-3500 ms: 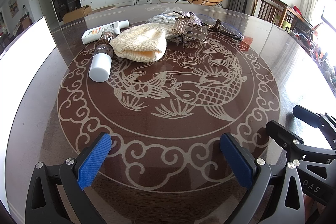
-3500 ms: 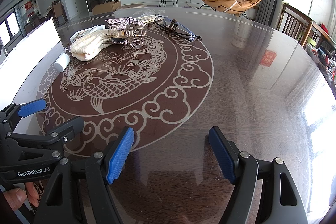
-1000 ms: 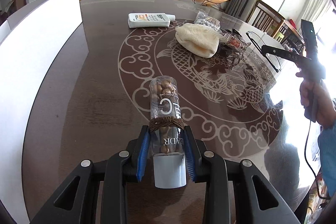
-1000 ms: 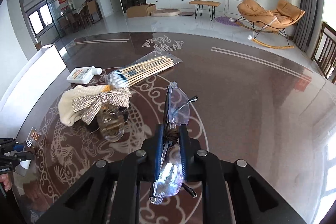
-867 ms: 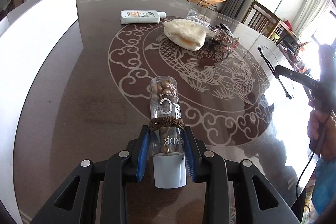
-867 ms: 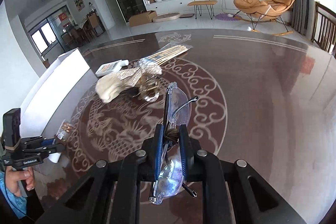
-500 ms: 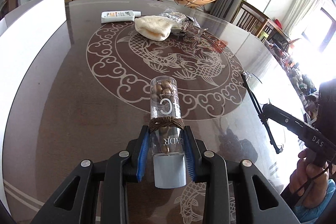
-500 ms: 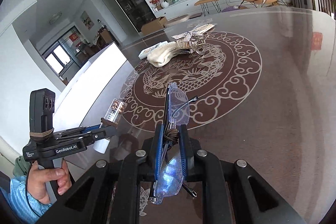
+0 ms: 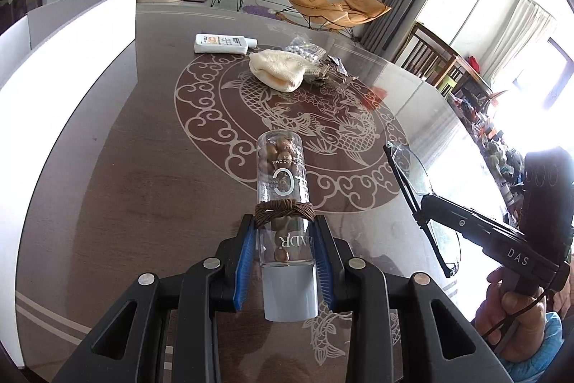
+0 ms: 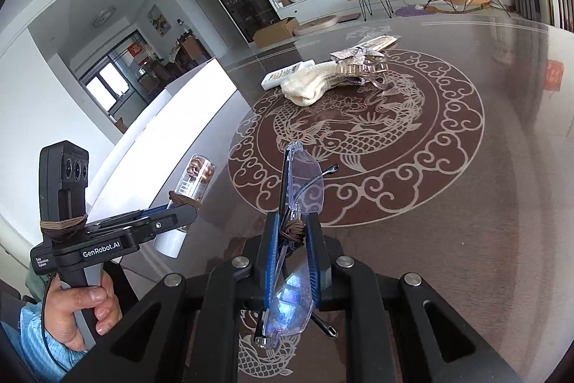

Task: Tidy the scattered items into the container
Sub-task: 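Carry the bottle with the left gripper into the white container while the right carries the eyeglasses there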

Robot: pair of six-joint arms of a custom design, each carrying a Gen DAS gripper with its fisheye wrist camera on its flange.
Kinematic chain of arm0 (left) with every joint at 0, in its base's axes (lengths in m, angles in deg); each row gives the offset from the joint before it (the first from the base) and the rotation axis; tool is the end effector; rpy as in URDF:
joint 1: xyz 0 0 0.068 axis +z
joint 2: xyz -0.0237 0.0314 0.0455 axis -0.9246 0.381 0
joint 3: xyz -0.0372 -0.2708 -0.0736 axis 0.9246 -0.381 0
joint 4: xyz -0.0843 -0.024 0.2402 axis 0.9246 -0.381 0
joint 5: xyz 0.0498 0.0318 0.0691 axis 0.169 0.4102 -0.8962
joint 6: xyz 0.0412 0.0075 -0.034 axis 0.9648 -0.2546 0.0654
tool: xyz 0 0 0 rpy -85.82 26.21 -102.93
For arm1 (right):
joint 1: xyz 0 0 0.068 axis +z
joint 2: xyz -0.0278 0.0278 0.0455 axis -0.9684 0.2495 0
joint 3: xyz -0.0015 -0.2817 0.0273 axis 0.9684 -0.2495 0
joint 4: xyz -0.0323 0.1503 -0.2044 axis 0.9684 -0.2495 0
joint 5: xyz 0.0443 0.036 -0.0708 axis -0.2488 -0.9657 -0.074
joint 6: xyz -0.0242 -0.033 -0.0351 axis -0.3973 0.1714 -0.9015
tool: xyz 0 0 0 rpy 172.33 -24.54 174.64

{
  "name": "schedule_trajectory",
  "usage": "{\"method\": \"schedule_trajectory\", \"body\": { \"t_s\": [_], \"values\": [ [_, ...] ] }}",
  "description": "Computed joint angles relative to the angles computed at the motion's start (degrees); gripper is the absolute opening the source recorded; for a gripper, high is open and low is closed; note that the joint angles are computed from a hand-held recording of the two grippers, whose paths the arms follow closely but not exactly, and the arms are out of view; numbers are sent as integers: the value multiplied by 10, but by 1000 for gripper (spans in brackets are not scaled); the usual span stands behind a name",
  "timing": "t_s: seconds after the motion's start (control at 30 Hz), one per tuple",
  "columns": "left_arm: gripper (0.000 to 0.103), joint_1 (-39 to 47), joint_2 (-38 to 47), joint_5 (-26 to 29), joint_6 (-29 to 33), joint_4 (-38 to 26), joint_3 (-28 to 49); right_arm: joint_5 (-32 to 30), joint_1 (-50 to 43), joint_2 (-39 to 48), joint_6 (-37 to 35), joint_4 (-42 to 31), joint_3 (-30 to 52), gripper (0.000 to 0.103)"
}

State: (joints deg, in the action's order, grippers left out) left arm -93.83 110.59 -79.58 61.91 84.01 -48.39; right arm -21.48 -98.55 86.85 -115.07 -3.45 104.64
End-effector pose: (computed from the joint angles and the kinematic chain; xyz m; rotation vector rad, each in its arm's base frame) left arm 0.2267 -0.1131 0.1000 -0.0205 2.4740 -0.4622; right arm 0.2467 -0.0766 0.1419 -0.3467 2.3718 0.7402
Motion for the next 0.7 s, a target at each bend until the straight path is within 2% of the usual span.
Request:
{"method": "schedule_trajectory", "body": {
  "t_s": [0.13,0.23,0.3,0.37,0.47,0.57,0.7],
  "values": [
    [31,103,-153,41,54,-85,-39,17,116,-70,70,10,-2,15],
    [31,254,-268,92,144,-204,-31,45,251,-104,162,43,25,15],
    [31,384,-298,132,223,-271,-5,66,348,-105,234,70,63,15],
    [31,513,-275,180,299,-314,37,101,445,-85,294,102,113,15],
    [31,637,-184,193,381,-340,112,152,572,0,366,129,212,16],
    [31,700,-79,170,423,-340,179,182,653,114,407,95,335,16],
    [31,741,26,145,438,-348,239,250,717,222,392,24,452,16]
  ]
}}
